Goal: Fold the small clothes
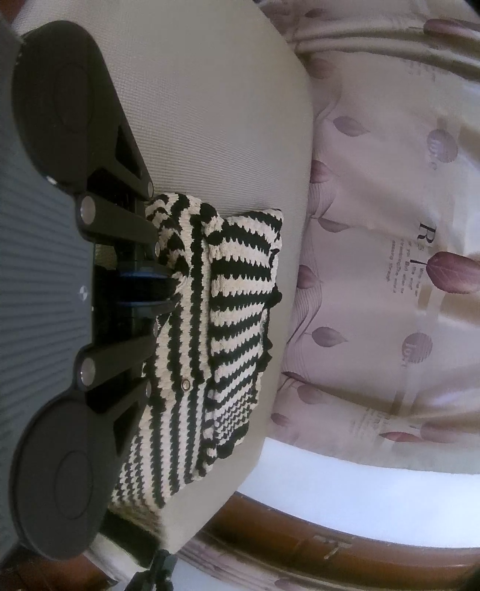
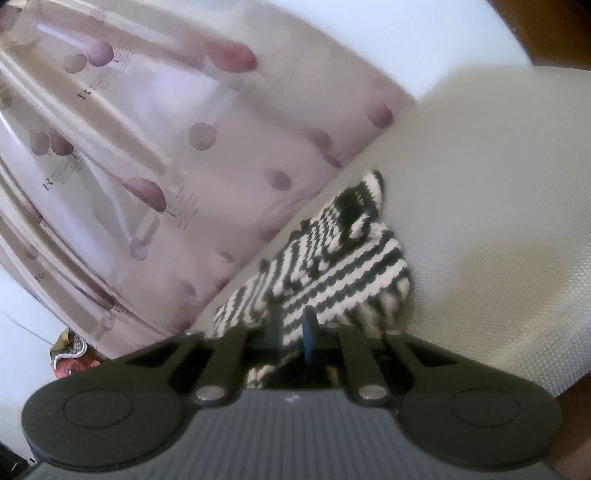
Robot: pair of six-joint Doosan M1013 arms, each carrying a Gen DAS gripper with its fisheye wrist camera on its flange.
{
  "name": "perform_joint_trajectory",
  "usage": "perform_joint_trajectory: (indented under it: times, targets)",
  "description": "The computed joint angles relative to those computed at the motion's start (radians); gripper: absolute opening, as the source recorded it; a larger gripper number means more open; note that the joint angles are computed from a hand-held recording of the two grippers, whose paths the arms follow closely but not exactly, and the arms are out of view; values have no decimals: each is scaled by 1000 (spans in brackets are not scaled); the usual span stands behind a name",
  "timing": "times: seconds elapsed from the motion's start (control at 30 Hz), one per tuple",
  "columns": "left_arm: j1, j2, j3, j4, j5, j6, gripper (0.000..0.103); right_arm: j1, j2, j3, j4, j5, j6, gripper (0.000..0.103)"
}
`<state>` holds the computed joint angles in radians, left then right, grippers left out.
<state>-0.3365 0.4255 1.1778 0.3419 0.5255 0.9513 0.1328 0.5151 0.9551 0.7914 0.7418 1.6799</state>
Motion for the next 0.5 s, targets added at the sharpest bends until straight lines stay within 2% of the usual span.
perform_joint_trajectory:
  times: [0.1, 0.17, 0.2, 0.3, 0.37, 0.43, 0.47, 0.5]
  targets:
    - [0, 2, -2, -7, 5, 12, 12, -2, 7, -20, -44, 47, -6, 11]
    - [-2, 3, -2, -4, 10, 16, 12, 0, 3, -14, -95, 48, 41, 12]
    - [-1, 4, -2, -8, 12, 18, 12, 0, 10, -28, -126, 74, 49, 12]
    - [2, 3, 3, -20, 12, 16, 12, 19, 16, -57, -309, 124, 104, 13]
    - [4, 2, 7, -30, 11, 16, 12, 19, 18, -57, -316, 152, 82, 15]
    - [6, 2, 10, -35, 13, 18, 12, 29, 25, -70, -383, 196, 84, 29]
    - [7, 2, 11, -40, 13, 21, 12, 35, 29, -74, -407, 214, 85, 43]
    - [9, 2, 13, -47, 12, 24, 12, 36, 27, -66, -402, 215, 74, 50]
